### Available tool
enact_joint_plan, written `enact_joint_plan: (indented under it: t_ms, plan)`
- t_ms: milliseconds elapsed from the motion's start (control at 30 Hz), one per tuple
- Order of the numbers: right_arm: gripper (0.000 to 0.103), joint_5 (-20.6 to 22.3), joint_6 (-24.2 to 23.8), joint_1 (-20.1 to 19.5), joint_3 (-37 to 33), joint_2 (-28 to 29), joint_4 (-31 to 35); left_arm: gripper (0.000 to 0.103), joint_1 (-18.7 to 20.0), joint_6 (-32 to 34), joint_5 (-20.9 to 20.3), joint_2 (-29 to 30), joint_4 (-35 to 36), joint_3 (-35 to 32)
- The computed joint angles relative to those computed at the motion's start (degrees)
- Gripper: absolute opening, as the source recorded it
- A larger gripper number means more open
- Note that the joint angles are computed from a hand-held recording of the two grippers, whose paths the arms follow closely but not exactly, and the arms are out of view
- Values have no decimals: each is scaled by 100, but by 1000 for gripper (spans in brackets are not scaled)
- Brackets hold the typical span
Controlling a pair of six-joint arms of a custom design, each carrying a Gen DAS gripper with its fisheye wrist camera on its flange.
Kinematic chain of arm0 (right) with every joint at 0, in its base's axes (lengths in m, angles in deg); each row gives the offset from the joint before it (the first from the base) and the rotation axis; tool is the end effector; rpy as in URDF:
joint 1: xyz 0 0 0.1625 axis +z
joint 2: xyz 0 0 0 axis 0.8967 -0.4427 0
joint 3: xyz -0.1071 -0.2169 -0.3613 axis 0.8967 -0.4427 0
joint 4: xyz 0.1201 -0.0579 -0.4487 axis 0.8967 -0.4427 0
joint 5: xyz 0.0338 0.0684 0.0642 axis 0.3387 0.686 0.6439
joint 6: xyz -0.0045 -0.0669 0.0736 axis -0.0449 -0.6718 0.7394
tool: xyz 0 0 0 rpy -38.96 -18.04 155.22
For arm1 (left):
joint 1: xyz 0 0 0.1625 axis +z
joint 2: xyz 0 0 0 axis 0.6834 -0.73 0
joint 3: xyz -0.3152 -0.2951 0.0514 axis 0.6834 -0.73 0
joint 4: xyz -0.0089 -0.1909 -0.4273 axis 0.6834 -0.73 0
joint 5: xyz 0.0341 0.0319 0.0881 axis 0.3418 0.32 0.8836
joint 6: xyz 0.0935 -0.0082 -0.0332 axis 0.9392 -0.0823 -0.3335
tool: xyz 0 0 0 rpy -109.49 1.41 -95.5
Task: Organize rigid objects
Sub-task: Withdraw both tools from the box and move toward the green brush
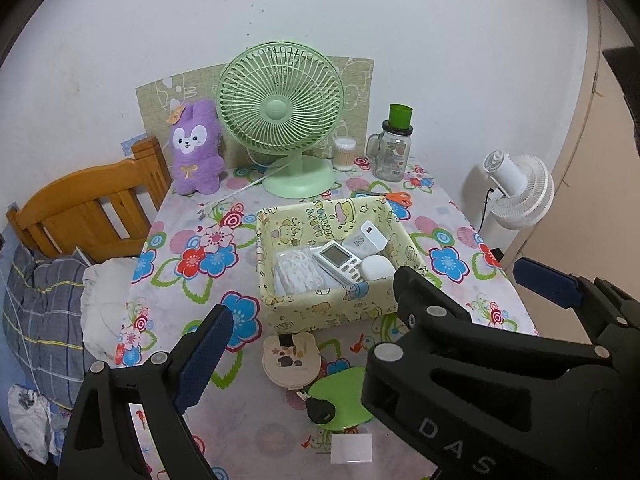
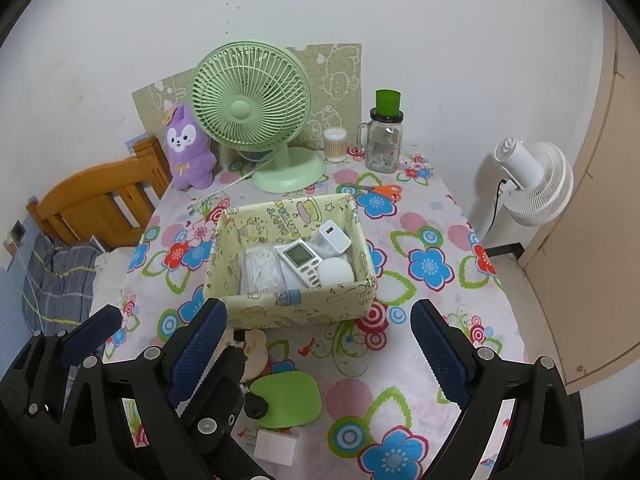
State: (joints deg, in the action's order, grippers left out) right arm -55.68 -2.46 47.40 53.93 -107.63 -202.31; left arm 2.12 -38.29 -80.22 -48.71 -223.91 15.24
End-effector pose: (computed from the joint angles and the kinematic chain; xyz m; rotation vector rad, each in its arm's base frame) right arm 0.3365 -0.6814 0.2333 0.4168 -2.3356 0.8248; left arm -0.3455 -0.6537 0.2114 0.4055 2.2608 -0.8743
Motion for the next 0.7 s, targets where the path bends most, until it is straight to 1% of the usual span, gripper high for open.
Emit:
enact_joint_plan:
  t_ms: [167,300,367,567,700]
  plan:
    - [95,-65,88,1,86,23,-109,94,34,38,-82,-49,82,56]
    - [95,-11,161,-19,188,13,-196,94,78,152,-175,-87,38,129]
    - [95,3,163,-27,246,15,-245,94,121,189,-255,-103,86,145]
    - [95,-6,168,-61,359,83,-385,94,214,284,-257,-113,71,239]
    - [95,6,154,-86,434,133,-513,94,300,292,-351,-141,94,305]
